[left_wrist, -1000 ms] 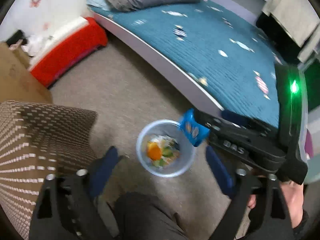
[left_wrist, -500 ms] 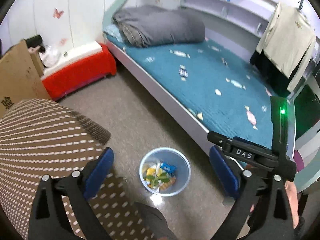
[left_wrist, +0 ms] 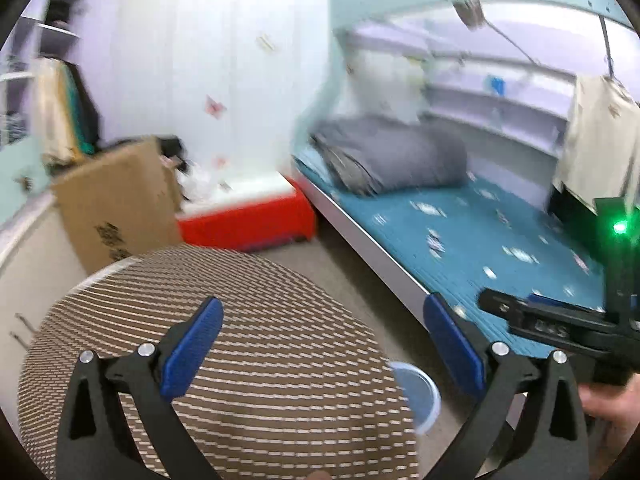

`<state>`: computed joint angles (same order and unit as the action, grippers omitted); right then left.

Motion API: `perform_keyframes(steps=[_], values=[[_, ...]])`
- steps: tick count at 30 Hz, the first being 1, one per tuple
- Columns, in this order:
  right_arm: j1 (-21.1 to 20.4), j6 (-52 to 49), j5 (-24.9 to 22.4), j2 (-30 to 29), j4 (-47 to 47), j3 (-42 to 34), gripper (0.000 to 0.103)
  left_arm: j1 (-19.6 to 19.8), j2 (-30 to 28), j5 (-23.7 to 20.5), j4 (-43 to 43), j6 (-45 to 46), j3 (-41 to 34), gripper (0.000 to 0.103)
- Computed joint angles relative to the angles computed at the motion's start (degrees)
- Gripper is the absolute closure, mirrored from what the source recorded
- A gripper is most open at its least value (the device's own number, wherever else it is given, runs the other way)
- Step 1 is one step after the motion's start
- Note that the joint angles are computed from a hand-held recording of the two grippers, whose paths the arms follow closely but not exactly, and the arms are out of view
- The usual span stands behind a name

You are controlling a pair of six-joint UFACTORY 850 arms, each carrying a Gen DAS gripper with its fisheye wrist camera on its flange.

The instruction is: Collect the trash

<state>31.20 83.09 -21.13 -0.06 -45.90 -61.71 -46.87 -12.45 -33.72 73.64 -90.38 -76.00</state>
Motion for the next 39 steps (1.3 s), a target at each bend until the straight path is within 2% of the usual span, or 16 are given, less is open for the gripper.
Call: perform_keyframes(steps=[3,8,15,20,25,30,39], values=[[3.84,2.32,-2.90,0.03,-5.27,-2.23,0.006,-0.51,3.78,-5.65,2.38,-2.61,3.43,0.005],[10.04,7.32,-8.67,-0.23,-15.19,-5.46,0.006,0.35,8.68,-8.73,-0.98,-3.31,6.75,0.005],[17.81,11.05,-17.46,-1.26,-26.25,-9.34,0.006,-0.45,14.88,-13.32,2.08,-7.52,11.71,0.005],[20.22,11.51,-20.88,-2.33,-30.15,-11.17,0.006,-1.69,17.40,-17.01,4.01,-10.67,13.38,0.005],[21.40,13.50,-22.00,-2.09,-33.24,-11.05,0.006,-2.79,19.35,-19.00,6.19,-13.27,14.67,0.005],[21.92,15.14,-22.40,-1.27,-35.44,-10.49,0.006,-4.41,19.53,-22.37,7.86,-14.34,14.55,0.005],[22.22,16.01,-22.17,-0.62,-36.75,-10.19,0.006,-5.75,19.39,-24.63,8.30,-14.50,14.01,0.005]])
